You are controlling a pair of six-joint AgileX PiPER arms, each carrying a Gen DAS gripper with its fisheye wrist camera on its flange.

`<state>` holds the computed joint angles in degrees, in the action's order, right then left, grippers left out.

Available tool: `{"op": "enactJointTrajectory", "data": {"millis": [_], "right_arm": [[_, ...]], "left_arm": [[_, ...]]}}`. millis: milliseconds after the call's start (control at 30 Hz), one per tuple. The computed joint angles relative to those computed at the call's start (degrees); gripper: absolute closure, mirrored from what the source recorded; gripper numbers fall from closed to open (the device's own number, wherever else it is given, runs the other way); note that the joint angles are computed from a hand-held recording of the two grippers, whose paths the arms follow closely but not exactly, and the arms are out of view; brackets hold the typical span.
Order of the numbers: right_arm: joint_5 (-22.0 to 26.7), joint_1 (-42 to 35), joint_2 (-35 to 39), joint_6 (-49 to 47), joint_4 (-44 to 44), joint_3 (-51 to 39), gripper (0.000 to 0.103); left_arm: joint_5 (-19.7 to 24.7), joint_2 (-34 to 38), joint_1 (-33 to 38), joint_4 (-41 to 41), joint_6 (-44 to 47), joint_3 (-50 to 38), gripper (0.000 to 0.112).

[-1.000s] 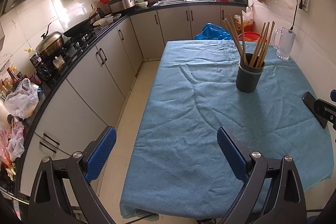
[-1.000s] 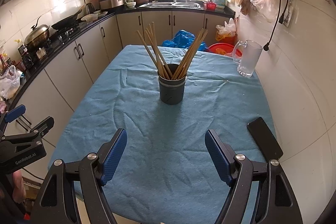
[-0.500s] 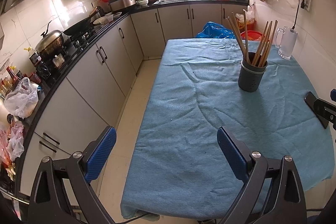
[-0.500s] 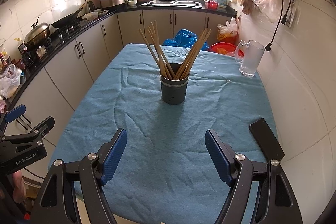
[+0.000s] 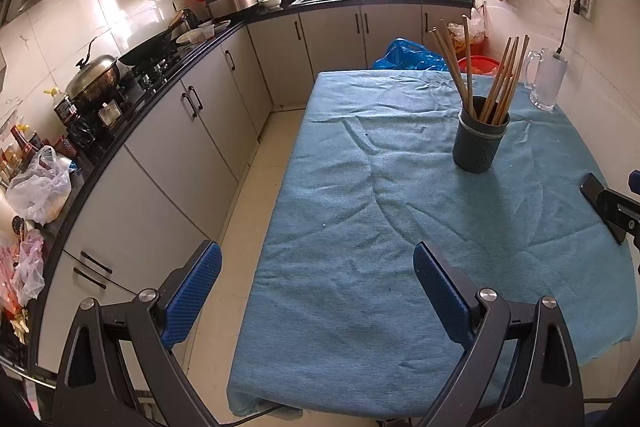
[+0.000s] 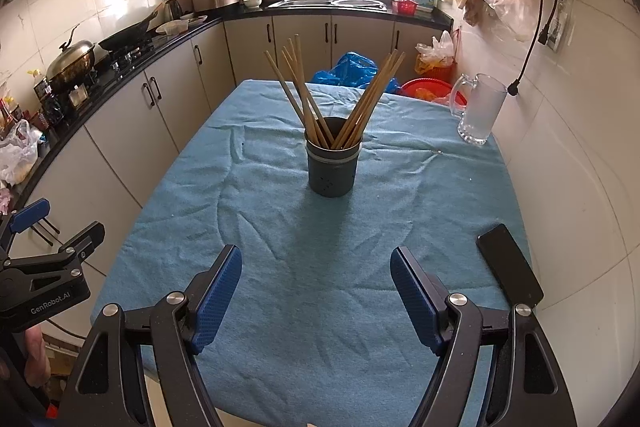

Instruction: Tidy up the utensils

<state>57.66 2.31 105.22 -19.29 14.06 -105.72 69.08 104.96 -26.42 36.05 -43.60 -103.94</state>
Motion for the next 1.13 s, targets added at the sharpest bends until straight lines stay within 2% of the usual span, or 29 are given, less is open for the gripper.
{"op": "enactJointTrajectory", "data": {"millis": [900, 1133], "right_arm": [[-0.7, -1.6, -1.3, 0.4, 0.1, 2.0, 0.022], [-0.1, -2.2, -0.7, 0.9, -0.1, 1.3, 0.022]], "left_arm": [[0.5, 1.5, -1.0, -0.8, 2.4, -3.0, 0.016], [-1.4, 0.7, -1.0, 0.1, 1.2, -1.7, 0.016]]}}
